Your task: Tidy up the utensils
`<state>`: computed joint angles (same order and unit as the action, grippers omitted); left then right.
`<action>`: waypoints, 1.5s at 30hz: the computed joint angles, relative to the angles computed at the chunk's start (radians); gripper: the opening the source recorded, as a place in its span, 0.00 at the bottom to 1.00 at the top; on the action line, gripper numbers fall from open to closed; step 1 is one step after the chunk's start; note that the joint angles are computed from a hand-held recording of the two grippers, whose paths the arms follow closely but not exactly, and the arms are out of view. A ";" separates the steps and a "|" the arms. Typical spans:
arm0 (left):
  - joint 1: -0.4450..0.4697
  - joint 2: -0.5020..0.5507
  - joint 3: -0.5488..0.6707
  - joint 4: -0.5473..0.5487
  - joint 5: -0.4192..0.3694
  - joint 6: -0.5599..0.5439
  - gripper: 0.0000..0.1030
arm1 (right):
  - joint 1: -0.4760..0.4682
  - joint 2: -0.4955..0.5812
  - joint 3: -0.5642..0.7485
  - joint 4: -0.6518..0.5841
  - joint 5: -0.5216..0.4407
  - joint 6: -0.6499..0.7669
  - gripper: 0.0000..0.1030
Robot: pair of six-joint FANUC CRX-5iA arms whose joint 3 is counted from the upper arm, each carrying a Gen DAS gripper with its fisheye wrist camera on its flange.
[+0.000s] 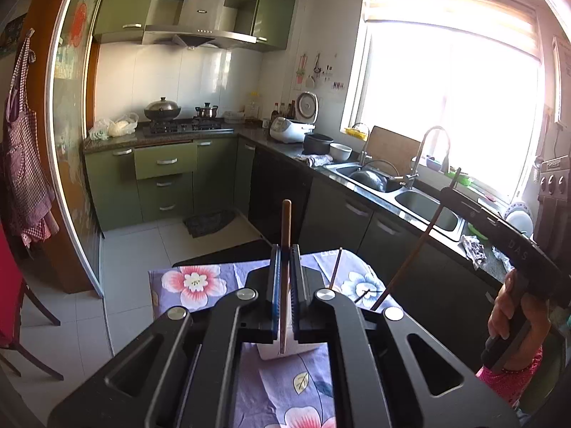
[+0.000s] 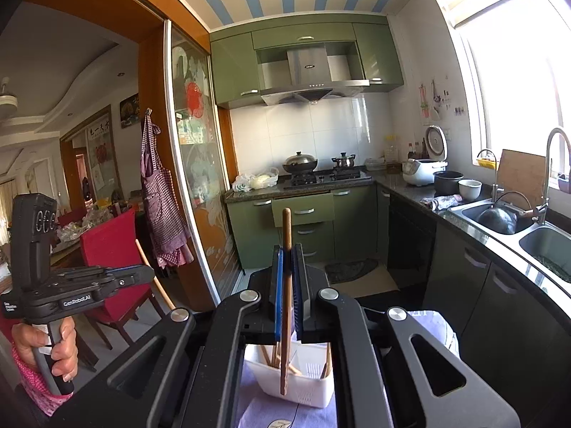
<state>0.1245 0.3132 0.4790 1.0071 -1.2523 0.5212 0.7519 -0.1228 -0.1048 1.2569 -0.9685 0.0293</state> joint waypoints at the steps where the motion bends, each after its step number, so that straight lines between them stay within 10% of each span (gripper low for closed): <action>1: -0.008 0.010 0.016 0.004 0.011 0.006 0.04 | -0.014 0.014 0.017 0.000 0.001 0.007 0.06; 23: -0.131 0.185 0.150 -0.204 0.038 0.112 0.05 | -0.188 0.172 0.053 -0.251 0.155 0.110 0.06; 32: -0.119 0.106 -0.005 -0.171 0.110 0.034 0.43 | -0.152 0.138 -0.011 -0.217 0.163 0.057 0.08; 34: -0.105 0.072 -0.056 -0.131 0.129 0.004 0.50 | -0.128 0.107 -0.044 -0.173 0.157 0.017 0.20; 38: -0.077 -0.042 -0.220 -0.043 0.215 -0.105 0.66 | -0.055 0.038 -0.125 -0.093 0.104 -0.072 0.74; 45: -0.004 -0.232 -0.504 0.091 0.297 -0.291 0.84 | 0.136 -0.054 -0.275 -0.010 -0.109 -0.229 0.95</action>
<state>0.1205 0.0807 -0.0247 1.0980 -0.9554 0.2306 0.8881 -0.1763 -0.3796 1.2472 -1.0777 -0.2001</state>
